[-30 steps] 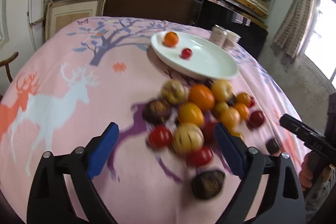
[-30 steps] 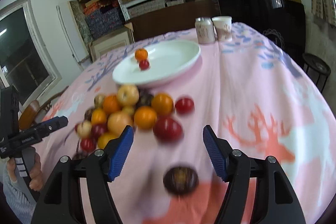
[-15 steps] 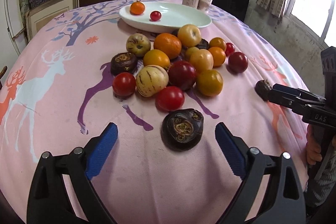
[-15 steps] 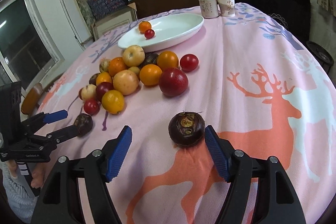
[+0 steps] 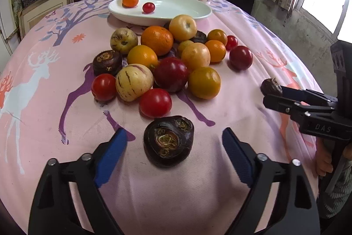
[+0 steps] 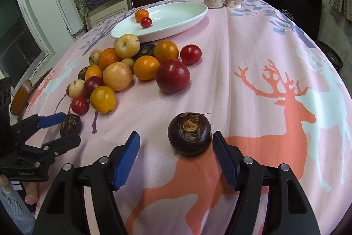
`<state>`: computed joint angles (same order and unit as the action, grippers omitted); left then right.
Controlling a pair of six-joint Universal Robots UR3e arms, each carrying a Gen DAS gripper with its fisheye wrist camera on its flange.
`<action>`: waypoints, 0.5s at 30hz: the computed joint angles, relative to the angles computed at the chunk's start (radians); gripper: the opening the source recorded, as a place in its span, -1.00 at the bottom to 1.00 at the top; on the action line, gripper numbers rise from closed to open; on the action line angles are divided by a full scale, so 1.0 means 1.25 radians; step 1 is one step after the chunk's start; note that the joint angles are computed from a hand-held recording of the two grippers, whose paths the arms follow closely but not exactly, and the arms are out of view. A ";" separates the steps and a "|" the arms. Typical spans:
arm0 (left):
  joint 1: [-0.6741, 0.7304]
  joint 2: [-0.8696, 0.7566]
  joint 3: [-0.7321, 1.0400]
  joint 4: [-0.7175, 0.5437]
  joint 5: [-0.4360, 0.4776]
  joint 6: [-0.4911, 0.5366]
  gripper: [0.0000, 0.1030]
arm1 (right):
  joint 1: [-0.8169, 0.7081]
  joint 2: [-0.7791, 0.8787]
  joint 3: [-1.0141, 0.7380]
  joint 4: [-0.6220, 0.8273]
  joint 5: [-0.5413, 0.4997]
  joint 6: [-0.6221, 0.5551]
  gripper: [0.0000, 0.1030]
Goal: Organize fruits
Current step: 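Grasp a dark purple fruit with the right tool while the left tool grasps another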
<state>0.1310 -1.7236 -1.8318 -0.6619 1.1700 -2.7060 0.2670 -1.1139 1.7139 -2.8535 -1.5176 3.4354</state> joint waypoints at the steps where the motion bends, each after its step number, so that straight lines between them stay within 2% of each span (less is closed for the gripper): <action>1: -0.003 -0.006 0.006 -0.003 0.007 -0.004 0.49 | 0.000 0.003 -0.005 0.004 -0.005 0.005 0.24; 5: -0.006 -0.003 -0.002 0.011 0.016 -0.010 0.41 | 0.014 0.013 -0.030 0.030 -0.042 0.009 0.11; 6: -0.008 -0.003 -0.003 0.015 0.022 -0.013 0.35 | 0.022 0.017 -0.040 0.042 -0.064 0.013 -0.03; 7: -0.010 -0.001 -0.005 0.020 0.027 -0.016 0.18 | 0.032 0.021 -0.052 0.056 -0.089 0.018 -0.22; 10: -0.005 0.003 -0.010 0.027 0.023 -0.025 -0.14 | 0.036 0.025 -0.059 0.058 -0.092 0.008 -0.22; 15: 0.008 0.007 -0.011 0.017 0.003 -0.021 -0.15 | 0.039 0.026 -0.061 0.054 -0.087 -0.003 -0.23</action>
